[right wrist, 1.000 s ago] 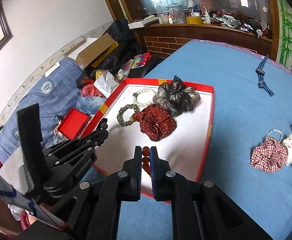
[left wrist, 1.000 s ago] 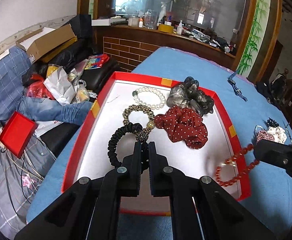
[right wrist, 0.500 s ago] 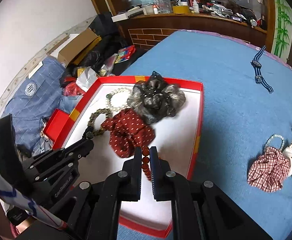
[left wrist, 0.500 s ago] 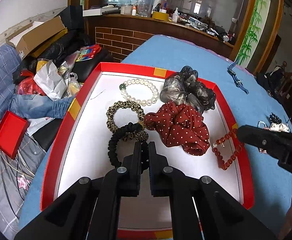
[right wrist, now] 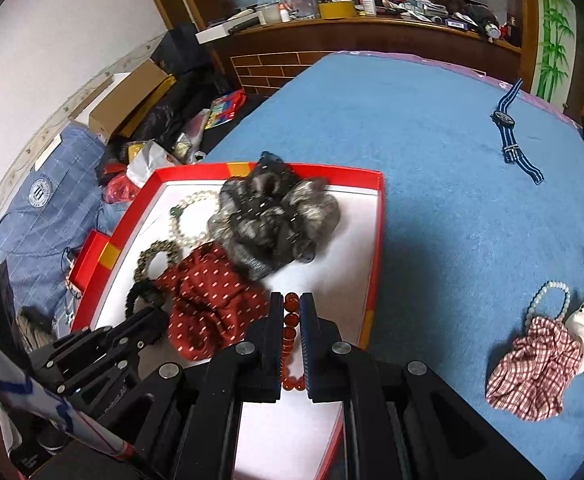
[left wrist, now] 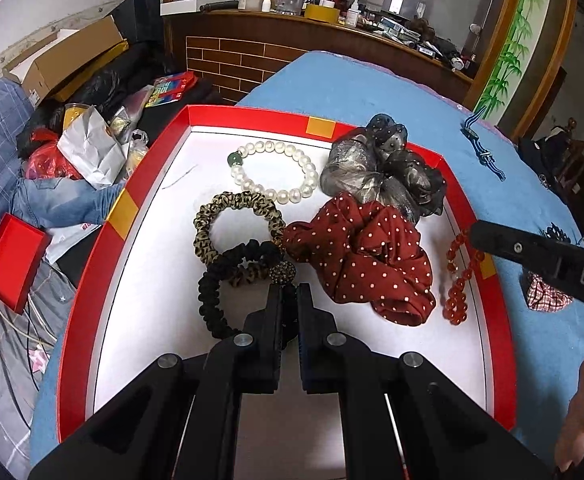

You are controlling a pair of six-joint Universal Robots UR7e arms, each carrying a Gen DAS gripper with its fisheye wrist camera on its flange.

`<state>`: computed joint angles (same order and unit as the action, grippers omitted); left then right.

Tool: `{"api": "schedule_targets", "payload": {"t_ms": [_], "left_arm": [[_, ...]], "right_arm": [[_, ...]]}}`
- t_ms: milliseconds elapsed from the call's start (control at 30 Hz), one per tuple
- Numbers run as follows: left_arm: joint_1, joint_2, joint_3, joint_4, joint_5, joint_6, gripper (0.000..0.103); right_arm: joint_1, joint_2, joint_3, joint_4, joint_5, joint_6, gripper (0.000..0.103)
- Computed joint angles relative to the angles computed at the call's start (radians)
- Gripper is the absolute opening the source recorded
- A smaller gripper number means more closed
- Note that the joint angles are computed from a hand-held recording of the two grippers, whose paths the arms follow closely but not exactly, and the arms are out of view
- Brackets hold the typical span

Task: Organize jewelry
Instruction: 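Lower both bracelets into the red box and open both grippers, then grasp the red plaid scrunchie with the left gripper while the right gripper grasps the white cherry-print scrunchie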

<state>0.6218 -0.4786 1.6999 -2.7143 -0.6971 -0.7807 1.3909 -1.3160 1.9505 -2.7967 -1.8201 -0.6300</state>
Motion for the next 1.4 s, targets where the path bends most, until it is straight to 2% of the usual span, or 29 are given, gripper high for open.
{"api": "schedule_targets", "payload": {"t_ms": [300, 767, 867, 1000, 1067, 1267, 1400], "left_arm": [[0.004, 0.008, -0.012, -0.005, -0.003, 0.019, 0.006], [-0.013, -0.002, -0.002, -0.009, 0.003, 0.017, 0.01], [-0.024, -0.011, 0.004, -0.011, 0.01, 0.011, 0.011], [-0.045, -0.037, 0.026, -0.034, 0.03, 0.015, 0.023], [-0.058, -0.055, 0.039, -0.047, 0.045, 0.018, 0.023], [-0.08, -0.102, 0.068, -0.098, 0.029, 0.023, 0.023], [-0.111, -0.091, 0.049, -0.069, 0.037, 0.024, 0.023]], "right_arm": [[-0.012, 0.029, -0.032, 0.024, -0.005, 0.033, 0.009], [-0.025, -0.003, -0.03, 0.053, 0.044, 0.047, 0.01], [-0.03, -0.024, -0.023, 0.059, 0.065, 0.049, 0.01], [-0.038, -0.069, -0.004, 0.074, 0.098, 0.052, 0.01], [-0.044, -0.093, 0.001, 0.087, 0.116, 0.051, 0.01], [-0.079, -0.187, 0.039, 0.112, 0.187, 0.042, 0.01], [-0.119, -0.257, 0.064, 0.129, 0.243, 0.033, 0.01]]}}
